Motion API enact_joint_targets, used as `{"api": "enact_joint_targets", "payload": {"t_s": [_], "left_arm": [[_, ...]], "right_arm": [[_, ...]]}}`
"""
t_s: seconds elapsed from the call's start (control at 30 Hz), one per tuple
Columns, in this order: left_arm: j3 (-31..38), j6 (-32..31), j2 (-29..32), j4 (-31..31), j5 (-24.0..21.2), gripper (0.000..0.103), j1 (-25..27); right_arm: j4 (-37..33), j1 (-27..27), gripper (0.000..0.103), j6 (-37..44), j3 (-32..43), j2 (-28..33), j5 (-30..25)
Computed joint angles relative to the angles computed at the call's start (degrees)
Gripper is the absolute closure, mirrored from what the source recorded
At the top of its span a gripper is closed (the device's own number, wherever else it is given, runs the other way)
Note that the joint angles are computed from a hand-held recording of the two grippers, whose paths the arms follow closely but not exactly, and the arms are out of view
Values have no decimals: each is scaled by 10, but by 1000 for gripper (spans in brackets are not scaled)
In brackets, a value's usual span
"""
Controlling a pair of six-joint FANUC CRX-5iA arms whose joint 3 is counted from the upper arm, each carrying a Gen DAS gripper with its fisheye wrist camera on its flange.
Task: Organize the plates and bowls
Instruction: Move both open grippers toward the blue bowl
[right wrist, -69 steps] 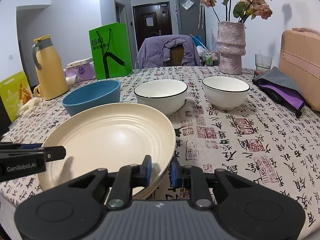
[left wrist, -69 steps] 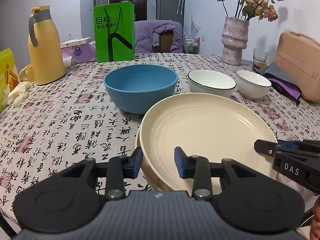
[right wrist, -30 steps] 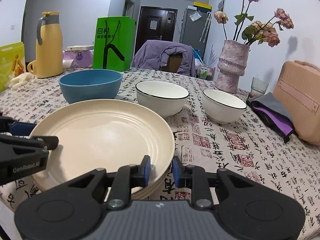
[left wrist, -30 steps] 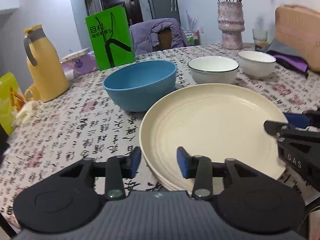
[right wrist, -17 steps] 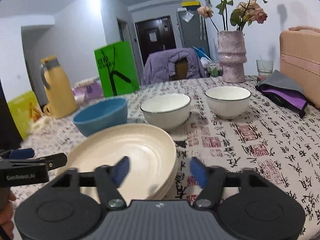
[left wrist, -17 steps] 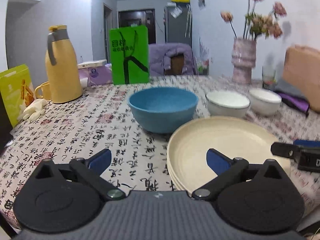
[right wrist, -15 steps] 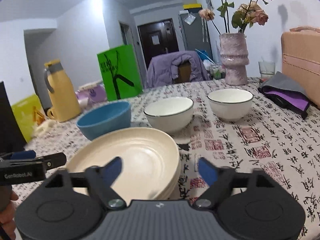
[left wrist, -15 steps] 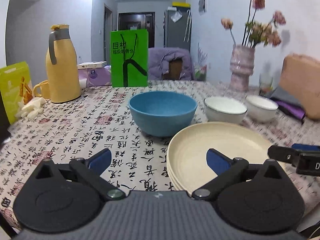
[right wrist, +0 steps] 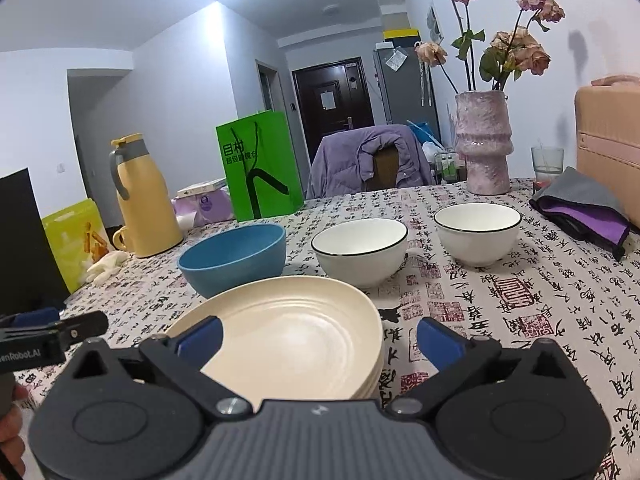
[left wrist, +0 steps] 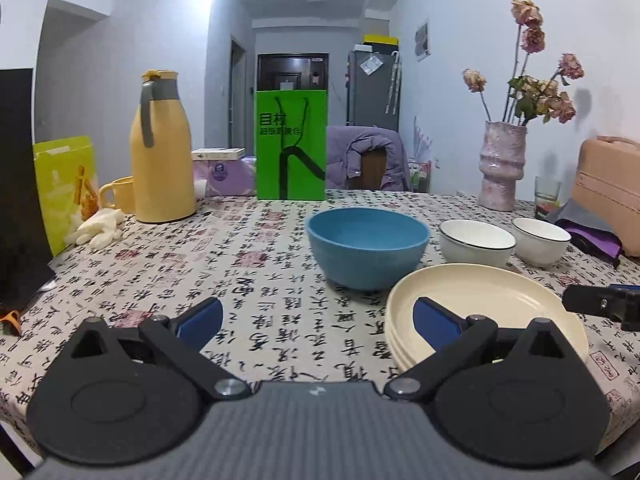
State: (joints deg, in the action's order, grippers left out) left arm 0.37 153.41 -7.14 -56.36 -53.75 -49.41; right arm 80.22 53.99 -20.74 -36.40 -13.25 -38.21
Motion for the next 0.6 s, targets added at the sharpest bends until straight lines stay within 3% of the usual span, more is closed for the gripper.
{"api": "enact_joint_targets", "payload": {"t_s": [0.6], "left_arm": [[-32, 5, -56, 10, -21, 0, 33]], "right_arm": [[-45, 17, 0, 64, 47, 29, -3]]}}
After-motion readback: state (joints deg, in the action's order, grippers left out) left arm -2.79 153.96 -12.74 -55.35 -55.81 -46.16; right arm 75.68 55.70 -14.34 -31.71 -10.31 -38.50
